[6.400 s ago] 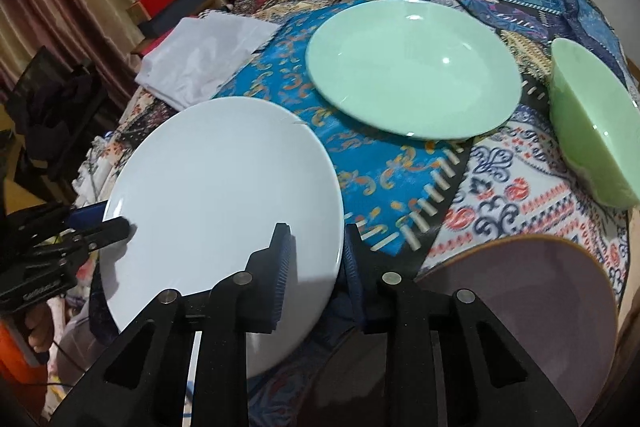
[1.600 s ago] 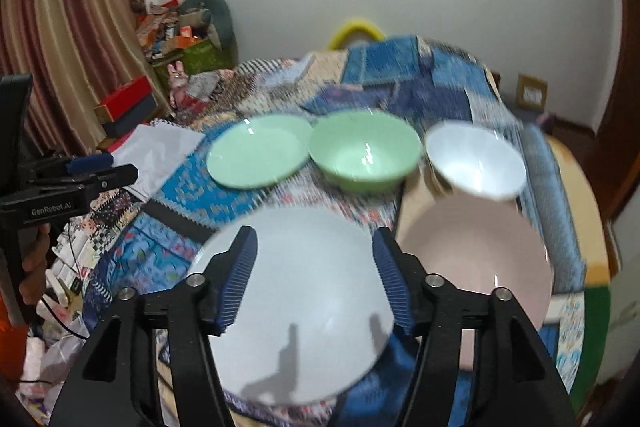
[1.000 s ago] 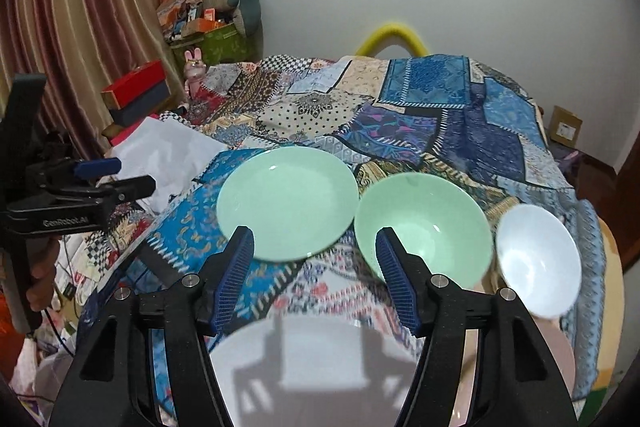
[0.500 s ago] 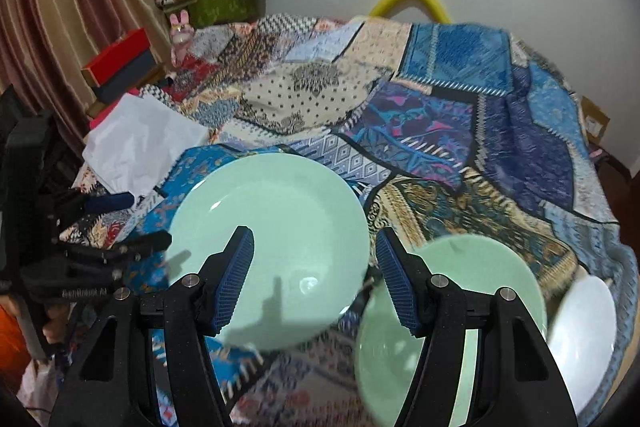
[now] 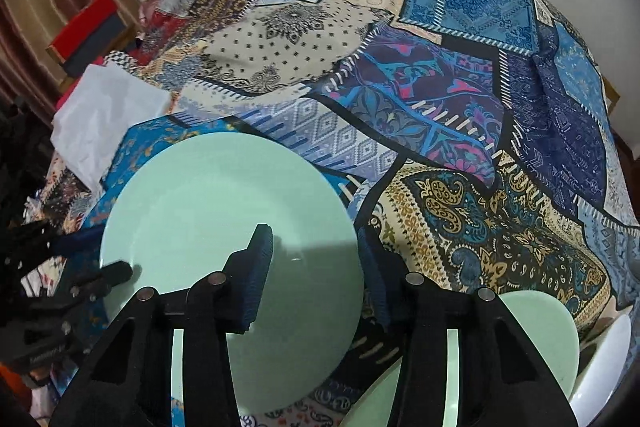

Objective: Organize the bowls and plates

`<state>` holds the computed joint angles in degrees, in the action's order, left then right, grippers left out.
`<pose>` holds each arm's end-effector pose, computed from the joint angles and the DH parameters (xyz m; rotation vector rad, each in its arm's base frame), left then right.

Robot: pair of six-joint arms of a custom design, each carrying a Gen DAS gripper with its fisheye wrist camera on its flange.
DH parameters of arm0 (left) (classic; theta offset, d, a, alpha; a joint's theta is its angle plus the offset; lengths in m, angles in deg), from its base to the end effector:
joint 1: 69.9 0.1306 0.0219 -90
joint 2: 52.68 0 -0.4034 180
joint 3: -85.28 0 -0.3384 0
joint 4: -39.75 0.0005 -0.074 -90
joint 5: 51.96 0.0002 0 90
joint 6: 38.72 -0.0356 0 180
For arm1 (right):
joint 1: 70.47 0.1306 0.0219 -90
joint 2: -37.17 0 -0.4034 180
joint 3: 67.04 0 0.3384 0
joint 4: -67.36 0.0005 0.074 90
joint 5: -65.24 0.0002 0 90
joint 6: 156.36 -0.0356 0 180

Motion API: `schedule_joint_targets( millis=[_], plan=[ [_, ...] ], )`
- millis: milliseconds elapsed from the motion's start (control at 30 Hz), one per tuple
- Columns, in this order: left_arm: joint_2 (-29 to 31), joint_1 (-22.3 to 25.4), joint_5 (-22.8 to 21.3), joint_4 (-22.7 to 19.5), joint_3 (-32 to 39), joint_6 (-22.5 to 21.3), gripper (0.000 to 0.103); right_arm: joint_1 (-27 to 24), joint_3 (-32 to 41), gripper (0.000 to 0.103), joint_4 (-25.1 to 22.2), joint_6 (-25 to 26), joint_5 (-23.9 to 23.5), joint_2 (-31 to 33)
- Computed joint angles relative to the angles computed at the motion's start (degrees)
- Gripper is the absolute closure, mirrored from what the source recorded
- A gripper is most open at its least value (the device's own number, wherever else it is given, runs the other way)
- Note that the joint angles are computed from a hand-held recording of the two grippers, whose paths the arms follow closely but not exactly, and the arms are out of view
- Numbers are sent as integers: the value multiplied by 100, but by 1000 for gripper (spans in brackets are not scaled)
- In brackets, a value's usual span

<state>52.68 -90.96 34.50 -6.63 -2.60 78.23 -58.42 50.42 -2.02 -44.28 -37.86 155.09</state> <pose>0.4797 -0.1829 0.3475 -0.1568 2.6199 -0.2158 0.5719 0.1298 0.3822 -0.8636 2.6214 0.2727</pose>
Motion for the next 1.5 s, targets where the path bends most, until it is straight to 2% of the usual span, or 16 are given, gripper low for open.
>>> schedule_joint_targets(
  millis=[167, 300, 667, 933, 1100, 1200, 1400, 1500],
  plan=[
    [23, 7, 134, 10, 16, 87, 63, 73, 208, 61, -270, 168, 310, 173],
    [20, 0, 111, -33, 22, 114, 63, 84, 102, 59, -178, 239, 332, 107],
    [-450, 245, -13, -161, -469, 307, 64, 105, -531, 61, -273, 441, -405, -363],
    [-855, 203, -49, -199, -939, 435, 64, -30, -1136, 64, -414, 354, -1322, -808],
    [-1032, 202, 71, -87, -1159, 539, 64, -2, -1658, 67, 310, 86, -1081, -1057],
    [-998, 197, 83, -63, -1151, 558, 64, -42, -1687, 68, 454, -57, -1127, -1060],
    [-929, 191, 112, 96, -1179, 565, 63, 39, -1925, 68, 922, -123, -867, -1211],
    [-936, 202, 129, 169, -1214, 508, 62, 58, -1964, 68, 1011, -86, -806, -1226]
  ],
)
